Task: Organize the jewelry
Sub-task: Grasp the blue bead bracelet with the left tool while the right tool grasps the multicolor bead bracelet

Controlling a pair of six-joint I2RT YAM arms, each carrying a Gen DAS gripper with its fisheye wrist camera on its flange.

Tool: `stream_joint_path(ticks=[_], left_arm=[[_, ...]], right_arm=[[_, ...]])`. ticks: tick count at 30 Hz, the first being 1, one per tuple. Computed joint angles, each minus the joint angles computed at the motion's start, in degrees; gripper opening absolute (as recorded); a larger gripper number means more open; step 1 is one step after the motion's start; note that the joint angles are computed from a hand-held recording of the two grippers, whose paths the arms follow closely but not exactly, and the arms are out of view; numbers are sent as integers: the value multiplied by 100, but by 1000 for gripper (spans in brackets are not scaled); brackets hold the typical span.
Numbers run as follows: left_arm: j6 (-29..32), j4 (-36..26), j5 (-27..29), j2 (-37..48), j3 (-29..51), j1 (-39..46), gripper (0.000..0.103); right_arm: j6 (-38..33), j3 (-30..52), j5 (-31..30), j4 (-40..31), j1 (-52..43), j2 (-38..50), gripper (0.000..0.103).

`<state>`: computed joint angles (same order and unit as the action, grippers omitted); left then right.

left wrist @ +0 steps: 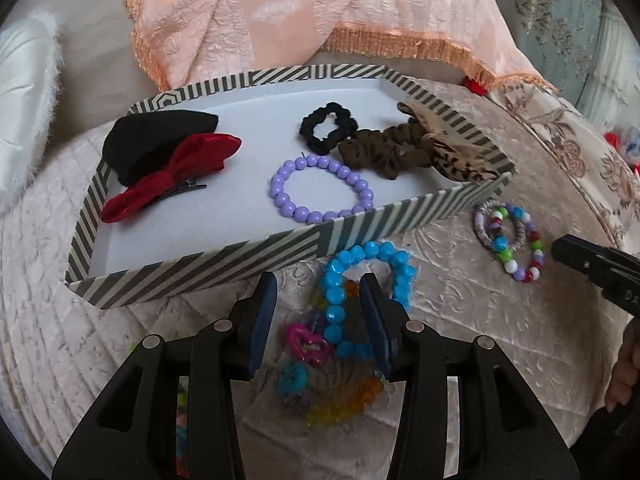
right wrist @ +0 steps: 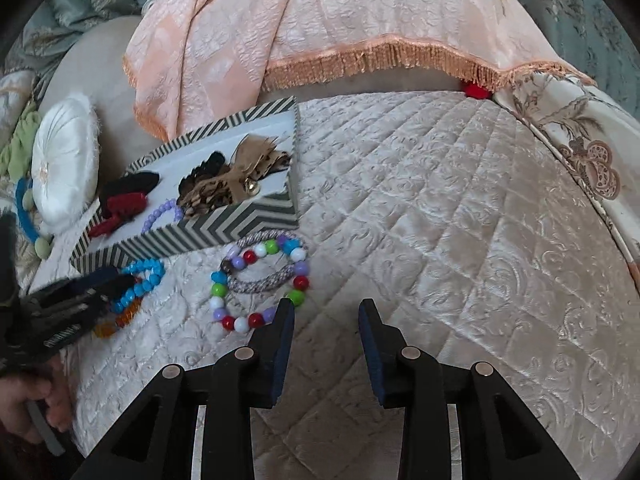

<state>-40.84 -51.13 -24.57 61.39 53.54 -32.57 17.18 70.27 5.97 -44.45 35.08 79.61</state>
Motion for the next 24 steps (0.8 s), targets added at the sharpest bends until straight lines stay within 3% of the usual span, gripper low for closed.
stream_joint_path(ticks=[1,2,3,15,22,24], left_arm=[[35,63,55,-44,-21,49,38],[73,105,101,-92,-49,86,20],[144,183,198,-157,-74,153,9],[-103,1,156,-920,9,210,9],[-246,-170,64,-1126,55,335,9],[-324,-241,54,-1076,50,362,9]], right_arm=[[27,16,-58,39,-69,15,31],[27,-2,-120,75,-132,15,31],[24,27,-183,73,-183,39,31],[-258,252,-569,164,-118,413,31],[-717,494,-424,108,-10,845,32],[-926,532,-359,48,61,882,27]])
